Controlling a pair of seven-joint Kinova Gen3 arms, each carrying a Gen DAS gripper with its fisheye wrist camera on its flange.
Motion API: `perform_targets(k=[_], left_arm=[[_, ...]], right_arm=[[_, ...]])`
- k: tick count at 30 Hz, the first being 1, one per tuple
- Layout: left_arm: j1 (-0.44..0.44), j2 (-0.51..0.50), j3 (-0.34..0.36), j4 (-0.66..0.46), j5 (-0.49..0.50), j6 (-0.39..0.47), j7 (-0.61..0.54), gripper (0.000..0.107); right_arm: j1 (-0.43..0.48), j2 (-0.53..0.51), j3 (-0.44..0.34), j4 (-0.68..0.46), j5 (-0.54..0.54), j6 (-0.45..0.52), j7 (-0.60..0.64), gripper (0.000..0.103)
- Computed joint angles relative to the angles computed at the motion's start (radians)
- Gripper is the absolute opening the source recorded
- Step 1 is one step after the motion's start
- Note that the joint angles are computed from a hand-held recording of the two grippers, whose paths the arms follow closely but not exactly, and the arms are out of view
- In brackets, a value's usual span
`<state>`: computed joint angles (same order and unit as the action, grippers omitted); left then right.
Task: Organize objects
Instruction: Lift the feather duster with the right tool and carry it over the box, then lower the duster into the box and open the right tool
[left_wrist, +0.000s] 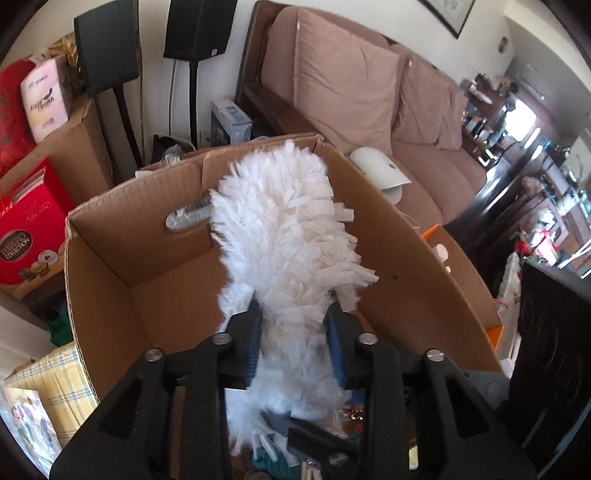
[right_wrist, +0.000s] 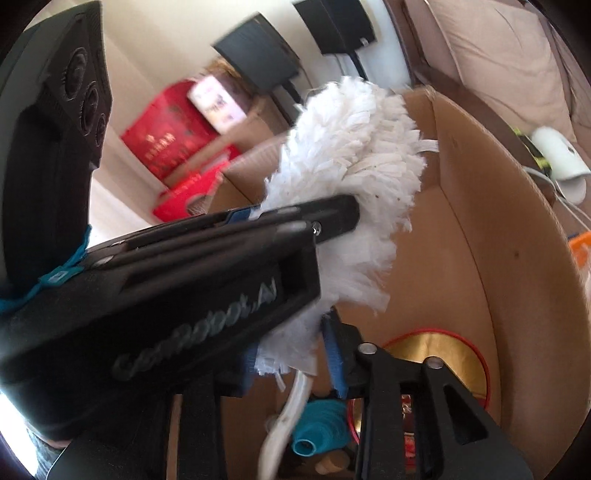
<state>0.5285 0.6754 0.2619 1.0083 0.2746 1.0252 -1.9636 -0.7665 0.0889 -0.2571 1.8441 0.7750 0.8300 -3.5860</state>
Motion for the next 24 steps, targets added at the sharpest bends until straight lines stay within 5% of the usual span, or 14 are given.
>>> perform_targets(k=[4,9,15,24], left_arm=[[-0.047,-0.055,0.021,0.085,0.043,-0.047,-0.028,0.039],[-0.091,-0.159,0.021,0.227,0.074,-0.150,-0.072,0.068],[-0.161,-0.253,0.025,0.334,0.103,-0.190,-0.128,0.090],[-0.310,-0.367,0.013,0.485,0.246,-0.216,-0.257,0.103]], right_arm=[[-0.028,-0.011,-0.017,0.013,0.048,0.053,-0.071,0.079],[-0.066,0.000,-0.041,-0.017,0.072,0.164,-0.078,0.079],[-0.118,0.040,-0.049,-0.105,0.091,0.293,-0.034,0.079],[-0.225,0.122,-0.022,-0.252,0.091,0.435,0.057,0.083]])
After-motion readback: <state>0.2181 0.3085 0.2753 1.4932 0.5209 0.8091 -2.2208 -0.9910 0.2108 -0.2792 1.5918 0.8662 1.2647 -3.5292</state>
